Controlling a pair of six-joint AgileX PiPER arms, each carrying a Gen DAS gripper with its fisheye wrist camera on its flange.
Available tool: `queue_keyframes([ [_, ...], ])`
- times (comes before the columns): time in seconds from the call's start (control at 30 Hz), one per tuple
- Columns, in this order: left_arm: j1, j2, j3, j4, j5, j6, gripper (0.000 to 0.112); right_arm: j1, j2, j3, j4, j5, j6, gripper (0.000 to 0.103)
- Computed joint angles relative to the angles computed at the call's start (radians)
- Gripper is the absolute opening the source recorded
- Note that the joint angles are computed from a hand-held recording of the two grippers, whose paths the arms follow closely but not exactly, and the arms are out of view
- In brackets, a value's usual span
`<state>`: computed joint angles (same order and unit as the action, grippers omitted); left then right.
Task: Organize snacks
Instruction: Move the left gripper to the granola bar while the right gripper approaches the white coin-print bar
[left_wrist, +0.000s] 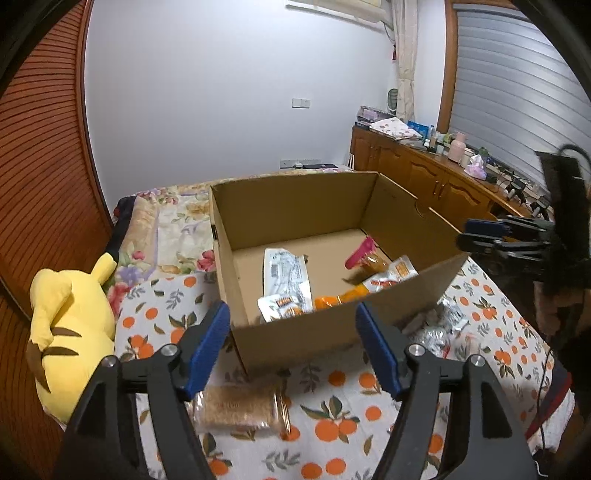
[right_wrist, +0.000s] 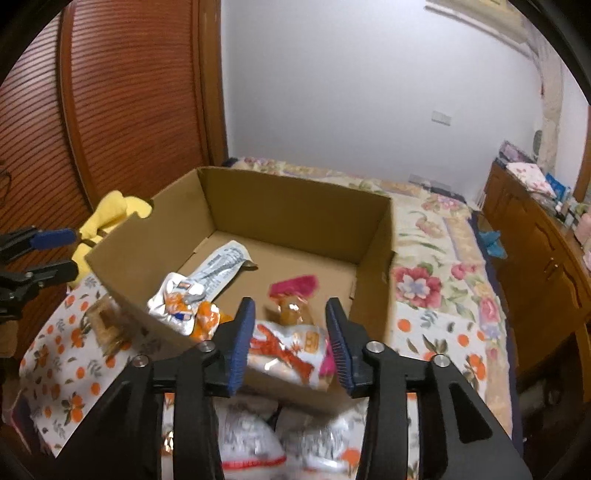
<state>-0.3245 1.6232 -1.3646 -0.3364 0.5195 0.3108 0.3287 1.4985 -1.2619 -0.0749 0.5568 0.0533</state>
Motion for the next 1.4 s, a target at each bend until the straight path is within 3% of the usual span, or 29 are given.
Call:
queue_keyframes([
  [0.17, -0.007, -0.053, 0.114, -0.013, -0.061, 0.015, 0.071, 0.014, -0.158, 0.170, -0.028, -0.013, 0.028, 0.055],
  [0.5, 0.001, -0.019, 0.227, 0.037, -0.131, -0.026, 0.071, 0.013, -0.301, 0.442, -0.068, -0.050, 0.139, 0.057],
  [0.83, 0.041, 0.071, 0.220, 0.011, -0.149, -0.020, 0.071, -0.019, -0.261, 0.567, -0.048, -0.145, 0.177, 0.057],
  [1.0, 0.040, 0.109, 0.194, 0.116, -0.147, -0.116, 0.071, -0.018, -0.232, 0.590, -0.049, -0.175, 0.187, 0.059],
  [1.2, 0.048, 0.141, 0.178, 0.134, -0.147, -0.137, 0.072, -0.019, -0.210, 0.601, -0.065, -0.195, 0.209, 0.063],
  [1.4, 0.010, 0.152, 0.177, 0.287, -0.161, -0.246, 0.080, -0.035, -0.202, 0.611, -0.009, -0.211, 0.156, 0.065],
])
